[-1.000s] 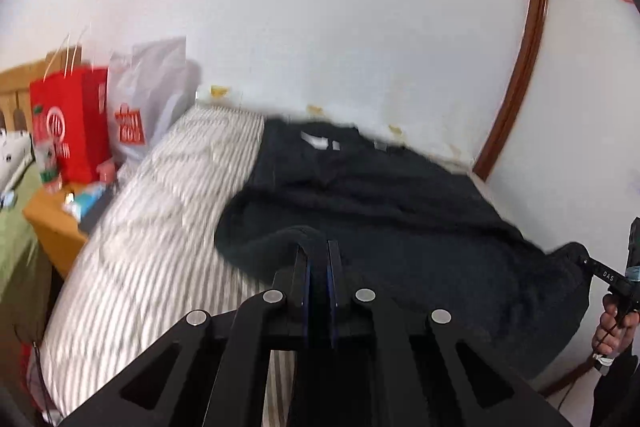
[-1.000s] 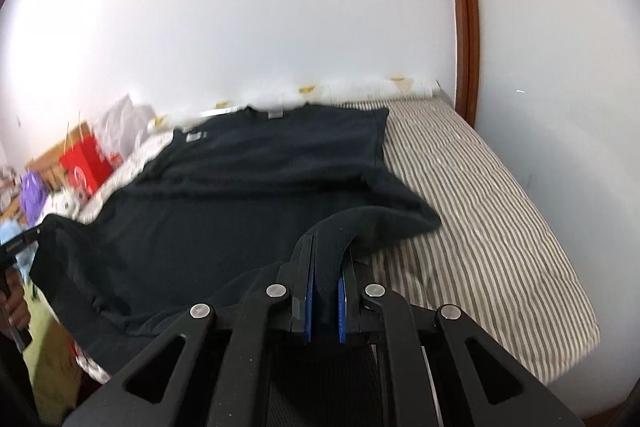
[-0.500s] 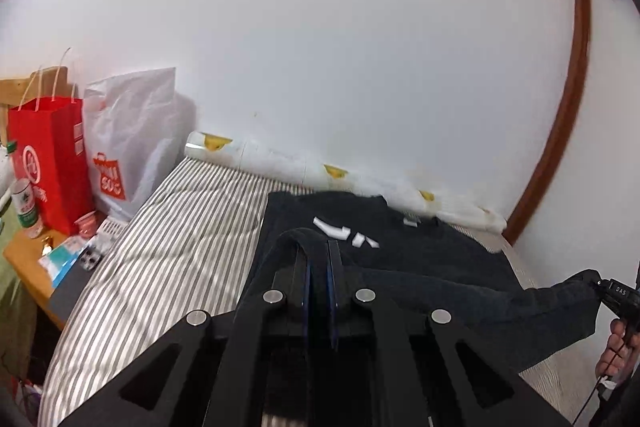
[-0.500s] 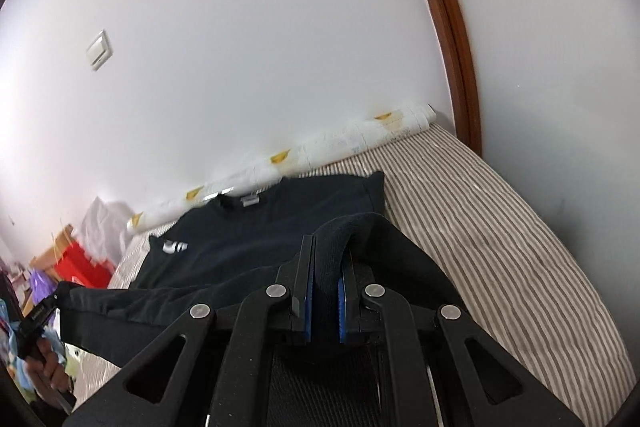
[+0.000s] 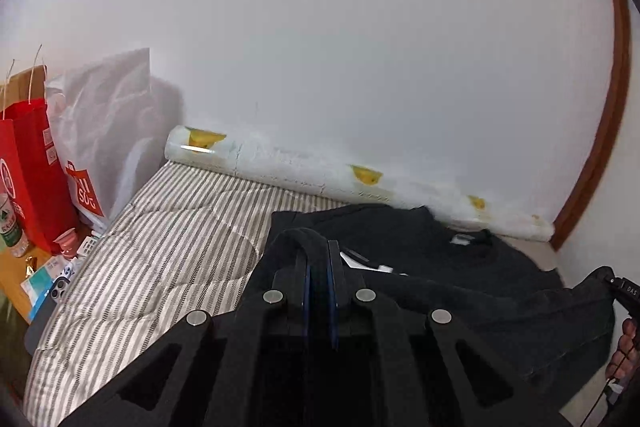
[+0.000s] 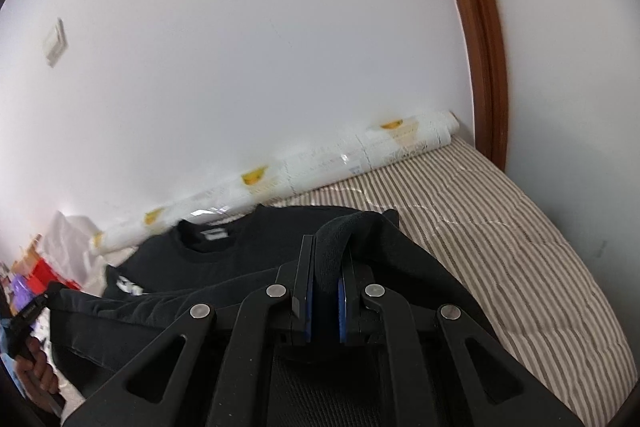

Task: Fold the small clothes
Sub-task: 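Lift the hem with the right gripper and fold it toward the collar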

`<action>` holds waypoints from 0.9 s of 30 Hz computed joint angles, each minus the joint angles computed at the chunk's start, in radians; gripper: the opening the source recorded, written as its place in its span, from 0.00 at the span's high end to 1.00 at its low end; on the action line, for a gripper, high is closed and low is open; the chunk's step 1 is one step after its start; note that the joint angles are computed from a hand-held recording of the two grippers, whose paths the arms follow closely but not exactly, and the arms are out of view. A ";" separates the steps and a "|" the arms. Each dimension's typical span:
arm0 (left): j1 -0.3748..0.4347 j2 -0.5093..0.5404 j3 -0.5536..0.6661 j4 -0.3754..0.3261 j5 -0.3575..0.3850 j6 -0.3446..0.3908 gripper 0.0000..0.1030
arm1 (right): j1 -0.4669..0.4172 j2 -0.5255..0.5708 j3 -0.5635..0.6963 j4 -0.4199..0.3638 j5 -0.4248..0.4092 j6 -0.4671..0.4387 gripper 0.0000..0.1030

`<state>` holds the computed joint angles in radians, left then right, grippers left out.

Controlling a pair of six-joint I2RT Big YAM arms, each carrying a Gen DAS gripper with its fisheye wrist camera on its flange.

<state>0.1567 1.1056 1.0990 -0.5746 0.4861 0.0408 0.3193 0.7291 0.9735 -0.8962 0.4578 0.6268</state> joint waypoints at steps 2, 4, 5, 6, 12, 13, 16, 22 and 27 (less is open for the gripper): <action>-0.022 0.015 -0.010 0.024 -0.045 -0.005 0.93 | -0.008 0.027 -0.012 0.018 0.002 -0.019 0.92; -0.039 0.027 -0.026 0.050 -0.080 0.005 0.93 | -0.017 0.051 -0.027 0.034 0.009 -0.032 0.92; -0.044 0.032 -0.034 0.062 -0.091 0.011 0.93 | -0.026 0.059 -0.032 0.040 0.000 -0.033 0.92; -0.048 0.039 -0.039 0.068 -0.099 0.016 0.93 | -0.042 0.071 -0.039 0.044 -0.018 -0.029 0.92; -0.047 0.088 -0.016 0.020 -0.091 0.022 0.92 | -0.048 0.130 -0.036 0.027 0.002 -0.045 0.92; -0.049 0.094 -0.011 0.011 -0.096 0.023 0.92 | -0.036 0.142 -0.031 0.014 0.025 -0.048 0.92; -0.057 0.097 -0.009 0.001 -0.116 0.027 0.90 | -0.013 0.151 -0.026 -0.010 0.064 -0.050 0.92; -0.077 0.098 -0.010 -0.002 -0.169 0.039 0.89 | 0.002 0.127 -0.046 -0.011 0.074 -0.049 0.86; -0.098 0.100 -0.011 -0.006 -0.228 0.050 0.85 | 0.022 0.134 -0.044 -0.025 0.110 -0.039 0.86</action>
